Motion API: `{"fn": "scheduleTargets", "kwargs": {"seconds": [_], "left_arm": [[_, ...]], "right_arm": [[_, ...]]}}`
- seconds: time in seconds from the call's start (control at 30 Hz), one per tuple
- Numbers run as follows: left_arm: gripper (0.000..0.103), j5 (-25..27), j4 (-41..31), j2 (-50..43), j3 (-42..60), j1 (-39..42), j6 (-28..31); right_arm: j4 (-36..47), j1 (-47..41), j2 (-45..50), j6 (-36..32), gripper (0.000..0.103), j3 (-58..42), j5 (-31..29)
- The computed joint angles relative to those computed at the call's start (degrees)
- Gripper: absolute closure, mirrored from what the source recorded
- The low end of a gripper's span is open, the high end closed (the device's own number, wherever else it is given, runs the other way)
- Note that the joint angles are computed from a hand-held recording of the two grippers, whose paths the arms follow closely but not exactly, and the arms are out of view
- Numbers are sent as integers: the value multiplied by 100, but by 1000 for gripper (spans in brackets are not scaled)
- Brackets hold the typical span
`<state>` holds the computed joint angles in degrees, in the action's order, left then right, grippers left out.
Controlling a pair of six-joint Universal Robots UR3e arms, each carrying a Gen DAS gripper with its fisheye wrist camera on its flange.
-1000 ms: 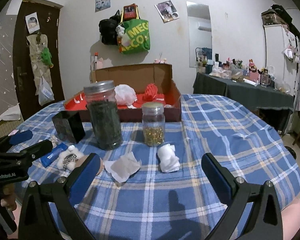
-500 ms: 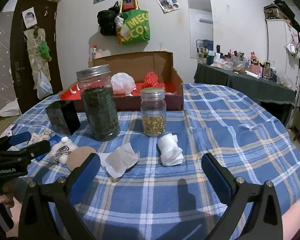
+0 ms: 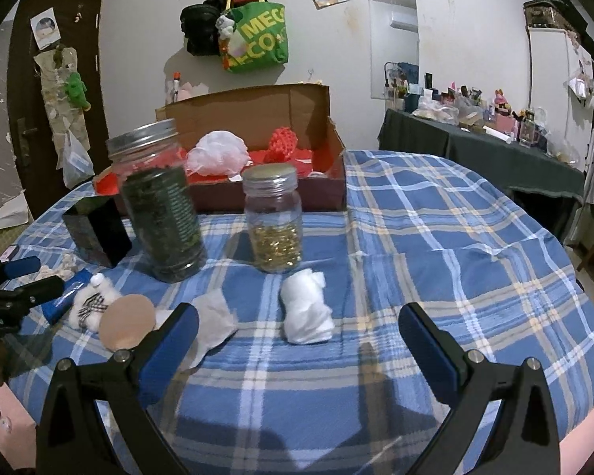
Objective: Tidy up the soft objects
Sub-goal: 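Withdraw both tools from the box back toward the remaining table items, then grasp the cream crocheted scrunchie with the left tool while the right grasps the white cloth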
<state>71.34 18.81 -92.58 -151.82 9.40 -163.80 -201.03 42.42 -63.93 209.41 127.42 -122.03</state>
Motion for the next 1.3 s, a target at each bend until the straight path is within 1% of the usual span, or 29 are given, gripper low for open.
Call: {"fn": "scheduleTargets", "kwargs": {"seconds": [0.27,0.33,0.4,0.43,0.47,0.5,0.53,0.57,0.6,0.63,0.67,0.73,0.77,0.9,1.07,1.23,1.3], "left_arm": [[3,-208,-782,82,353,400,338],[4,-169,-870,46,449,438,382],[6,-118,-932,-25,529,464,430],[13,-103,-944,-75,559,479,448],[25,-120,-985,-126,580,507,495],[30,-174,-1049,-161,589,551,562],[42,-332,-1132,-178,566,667,634],[50,-479,-1231,-168,545,782,669],[52,-561,-1354,-158,557,836,730],[67,-644,-1287,-130,485,880,801],[71,-714,-1282,-98,443,905,882],[73,-564,-1119,-95,402,772,878],[73,-491,-1039,-82,376,706,863],[73,-706,-1175,350,217,743,942],[73,-1058,-1663,945,201,679,969],[73,-1213,-1823,931,377,273,905],[73,-1180,-1713,800,449,63,812]], "right_arm": [[171,-387,-85,-164,0,10,411],[226,-497,-124,-204,3,6,511],[311,-628,-176,-247,6,3,664],[346,-694,-184,-273,9,-3,743],[407,-772,-189,-304,12,-15,851],[439,-823,-178,-317,20,-25,931],[446,-906,-168,-345,32,-11,1073],[445,-987,-164,-389,38,17,1228],[484,-1064,-159,-439,57,24,1401],[472,-1113,-140,-483,77,43,1528],[408,-1120,-124,-530,81,68,1572],[382,-1002,-124,-591,84,41,1409],[392,-961,-149,-616,84,22,1362],[313,-780,-288,-646,84,-1,1291],[250,-590,-415,-700,84,-133,1511],[280,-418,-271,-809,84,-455,1704],[285,-389,-199,-818,84,-559,1825]]}}
